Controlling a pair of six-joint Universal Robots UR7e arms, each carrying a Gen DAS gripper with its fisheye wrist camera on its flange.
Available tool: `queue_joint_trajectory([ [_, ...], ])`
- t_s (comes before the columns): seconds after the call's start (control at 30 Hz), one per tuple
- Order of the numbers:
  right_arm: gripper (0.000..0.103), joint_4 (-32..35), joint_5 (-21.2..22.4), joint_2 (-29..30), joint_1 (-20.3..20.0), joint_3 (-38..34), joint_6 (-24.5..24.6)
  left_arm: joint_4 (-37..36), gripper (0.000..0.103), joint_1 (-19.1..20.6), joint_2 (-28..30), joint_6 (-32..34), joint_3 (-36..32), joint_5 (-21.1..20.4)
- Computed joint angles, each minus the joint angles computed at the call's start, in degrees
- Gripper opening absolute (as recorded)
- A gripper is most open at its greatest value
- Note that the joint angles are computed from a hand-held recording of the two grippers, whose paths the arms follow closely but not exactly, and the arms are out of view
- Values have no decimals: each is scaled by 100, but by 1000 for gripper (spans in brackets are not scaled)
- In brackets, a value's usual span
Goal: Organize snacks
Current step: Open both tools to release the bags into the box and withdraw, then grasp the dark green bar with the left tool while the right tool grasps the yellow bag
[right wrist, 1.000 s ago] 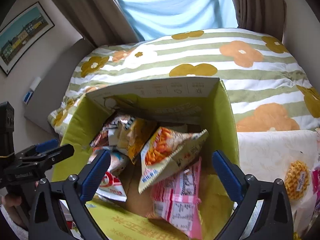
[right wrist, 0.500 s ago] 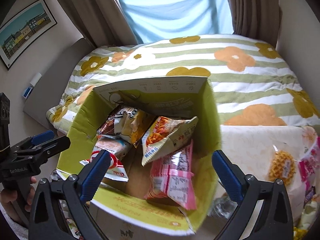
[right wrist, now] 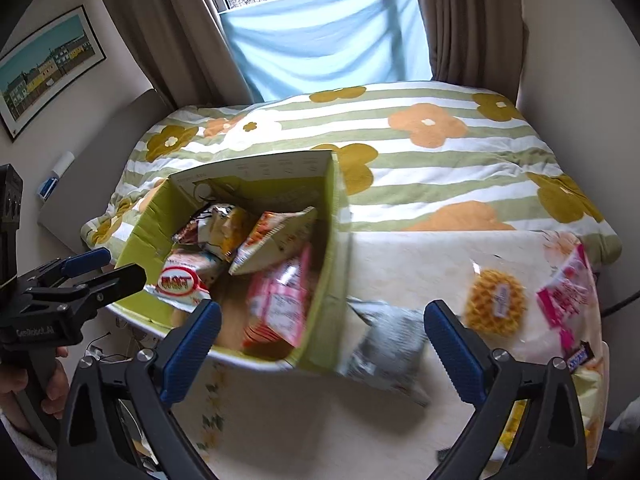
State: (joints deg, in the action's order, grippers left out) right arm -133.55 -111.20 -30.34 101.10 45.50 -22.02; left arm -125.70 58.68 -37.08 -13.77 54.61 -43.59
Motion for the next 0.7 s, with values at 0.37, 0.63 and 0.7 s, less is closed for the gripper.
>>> queue_joint_trajectory([
  [0.37, 101, 122, 483, -1378, -651, 1326, -1106, -95, 103, -727, 402, -2014, 691, 451],
  [0.63, 101, 102, 566, -1993, -1067, 1828, -2137, 136, 103, -1110, 894, -3188, 862, 584],
  [0.7, 101, 223, 653, -2065, -1157, 1829, -2307, 133, 103, -1149, 1018, -3355, 867, 448],
])
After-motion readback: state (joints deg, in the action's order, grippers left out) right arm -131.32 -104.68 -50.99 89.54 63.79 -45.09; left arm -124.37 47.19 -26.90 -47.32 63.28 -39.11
